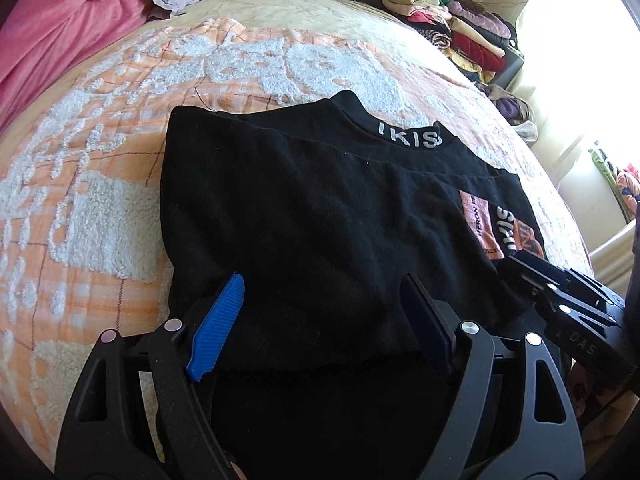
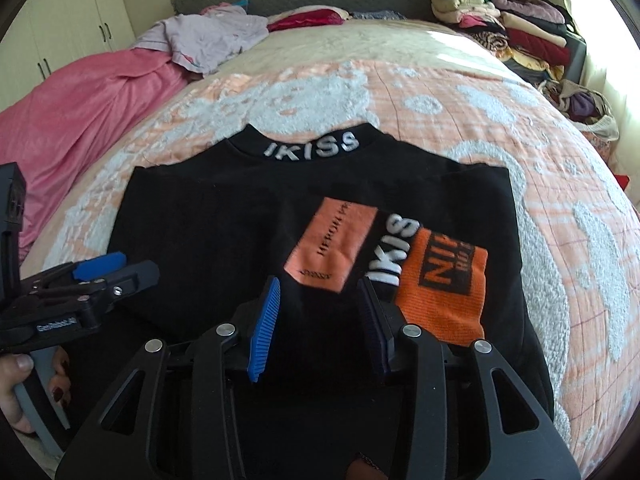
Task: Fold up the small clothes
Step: 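Open the right gripper and withdraw from the folded sleeves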
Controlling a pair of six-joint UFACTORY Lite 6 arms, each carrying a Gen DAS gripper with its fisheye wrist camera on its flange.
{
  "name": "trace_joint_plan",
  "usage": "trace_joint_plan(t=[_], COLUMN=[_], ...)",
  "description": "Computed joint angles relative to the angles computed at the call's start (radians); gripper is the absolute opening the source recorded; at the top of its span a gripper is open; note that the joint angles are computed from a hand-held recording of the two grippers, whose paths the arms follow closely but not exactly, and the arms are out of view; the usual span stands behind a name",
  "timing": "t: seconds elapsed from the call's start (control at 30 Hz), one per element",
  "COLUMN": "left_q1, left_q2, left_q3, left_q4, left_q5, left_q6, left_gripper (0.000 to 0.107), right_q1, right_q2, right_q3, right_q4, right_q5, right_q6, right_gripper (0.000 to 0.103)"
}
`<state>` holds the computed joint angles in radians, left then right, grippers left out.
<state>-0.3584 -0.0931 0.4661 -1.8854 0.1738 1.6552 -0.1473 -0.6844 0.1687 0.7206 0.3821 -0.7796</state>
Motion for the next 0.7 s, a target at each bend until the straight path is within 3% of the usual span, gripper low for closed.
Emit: trace_joint_plan(t=[0.17, 0.33, 0.7], left_q1=[-0.001, -0.004, -0.018], left_q2=[-0.004, -0.005, -0.065], left_q3=[-0.003, -0.004, -0.049], left_q4=[0.015, 0.002, -0.076], left_q5=[-0.001, -0.003, -0.026], left_q6=[-0.015, -0.004, 0.069], left_gripper=[0.073, 0.073, 0.073], right_q1=[-0.106, -0.092, -0.196], right_q2=[0.024, 0.011, -0.213], right_q3=[-0.026, -0.036, -0.077], right_q4=[0.153, 0.133, 0.033], right_q5=[0.044, 0.034, 0.204], right_q6=[-0.214, -0.181, -0.095], right_gripper=[0.037, 0.037, 0.040])
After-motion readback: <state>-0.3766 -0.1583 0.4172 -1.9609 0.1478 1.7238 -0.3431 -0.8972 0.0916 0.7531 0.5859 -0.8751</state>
